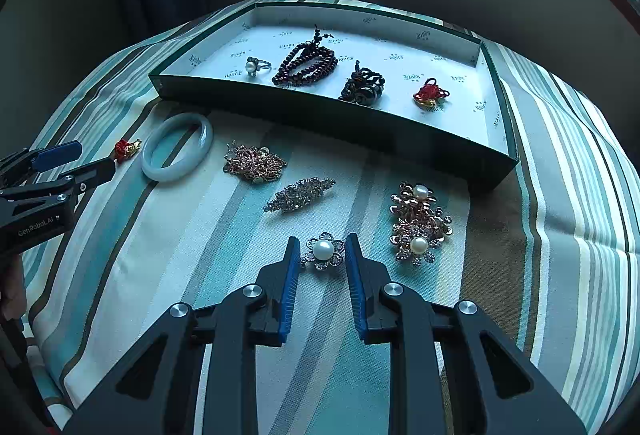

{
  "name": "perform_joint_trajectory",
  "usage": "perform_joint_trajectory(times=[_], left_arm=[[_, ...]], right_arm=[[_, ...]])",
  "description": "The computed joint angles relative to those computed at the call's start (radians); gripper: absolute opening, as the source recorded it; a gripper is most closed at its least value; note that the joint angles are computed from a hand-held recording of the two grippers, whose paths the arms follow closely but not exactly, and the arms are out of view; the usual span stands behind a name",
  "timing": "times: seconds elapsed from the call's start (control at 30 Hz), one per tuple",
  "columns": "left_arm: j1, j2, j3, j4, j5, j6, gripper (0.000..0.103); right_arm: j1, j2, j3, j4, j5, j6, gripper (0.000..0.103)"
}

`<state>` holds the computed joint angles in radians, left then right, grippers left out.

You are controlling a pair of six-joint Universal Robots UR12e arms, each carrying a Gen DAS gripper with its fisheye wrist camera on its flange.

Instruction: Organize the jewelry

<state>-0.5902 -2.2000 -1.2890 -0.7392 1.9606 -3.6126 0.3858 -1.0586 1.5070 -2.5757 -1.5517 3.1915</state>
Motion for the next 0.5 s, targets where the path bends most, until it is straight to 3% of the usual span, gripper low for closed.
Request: perform_joint_trajectory(times=[0.5], left_arm=[[0.021,-0.02,0.018,-0.02,0.0,0.013,0.067]], right_arm=[[-0.007,0.002,0.0,-0.006,0.025,0.011,0.024]])
